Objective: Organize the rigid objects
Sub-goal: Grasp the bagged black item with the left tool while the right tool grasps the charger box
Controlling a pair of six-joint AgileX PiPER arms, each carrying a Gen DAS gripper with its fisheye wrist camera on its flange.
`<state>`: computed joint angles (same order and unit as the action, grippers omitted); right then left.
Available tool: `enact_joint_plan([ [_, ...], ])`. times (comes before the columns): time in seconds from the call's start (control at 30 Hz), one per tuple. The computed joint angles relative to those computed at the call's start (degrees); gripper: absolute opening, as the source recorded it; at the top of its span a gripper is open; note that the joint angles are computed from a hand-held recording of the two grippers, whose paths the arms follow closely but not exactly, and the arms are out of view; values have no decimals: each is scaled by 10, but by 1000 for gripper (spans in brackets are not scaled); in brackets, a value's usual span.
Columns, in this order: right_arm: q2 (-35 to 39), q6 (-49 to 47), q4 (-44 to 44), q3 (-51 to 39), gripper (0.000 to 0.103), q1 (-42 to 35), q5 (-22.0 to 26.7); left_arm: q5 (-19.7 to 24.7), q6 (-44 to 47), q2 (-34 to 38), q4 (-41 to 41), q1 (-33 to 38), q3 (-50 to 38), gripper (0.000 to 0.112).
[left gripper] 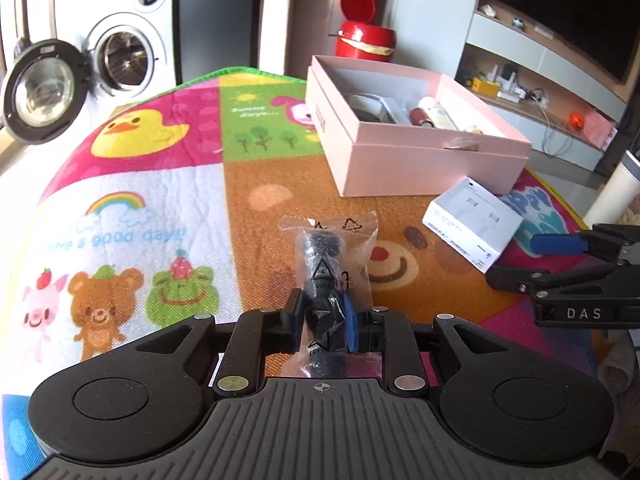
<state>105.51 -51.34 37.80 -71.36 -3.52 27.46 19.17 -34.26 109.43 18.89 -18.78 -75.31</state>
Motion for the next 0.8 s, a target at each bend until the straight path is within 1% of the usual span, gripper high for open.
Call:
enact_joint_plan([
  [0.07, -6, -48, 26, 5, 73, 9, 9, -14, 23, -7, -26, 9, 13, 25],
  [0.1, -12, -72, 36, 12, 73, 14, -2, -17, 22, -9, -22, 8, 17, 25],
  [0.2, -32, -120, 51, 34, 74, 36, -63, -25, -26, -9, 45, -1, 25, 27],
  [0.23, -31, -124, 52, 29, 75, 39, -73, -30, -39, -9, 56, -3, 28, 27],
  [0.3, -16, -77, 7, 1, 76, 44, -75, -38, -69, -9, 80, -5, 34, 29],
  [0.4, 25, -11, -55, -58, 77, 48, -55, -49, -101, -11, 106, -5, 44, 29],
  [0.43, 38, 2, -66, -76, 79, 48, -44, -55, -106, -12, 108, -4, 48, 29],
  [0.5, 70, 46, -97, -120, 79, 48, -10, -62, -95, -14, 94, -1, 52, 29],
  [0.57, 89, 74, -110, -144, 79, 48, 11, -65, -76, -15, 72, 2, 53, 29],
  [0.63, 91, 73, -87, -141, 79, 43, 16, -69, -70, -15, 64, 4, 54, 29],
  [0.67, 90, 56, -64, -138, 78, 37, 30, -70, -70, -16, 64, 5, 55, 29],
  [0.7, 84, 41, -46, -131, 75, 32, 39, -73, -72, -16, 66, 5, 56, 29],
  [0.73, 79, 25, -32, -123, 70, 28, 45, -74, -77, -16, 69, 5, 58, 29],
  [0.8, 57, -15, -7, -94, 69, 21, 55, -76, -85, -17, 74, 5, 59, 29],
])
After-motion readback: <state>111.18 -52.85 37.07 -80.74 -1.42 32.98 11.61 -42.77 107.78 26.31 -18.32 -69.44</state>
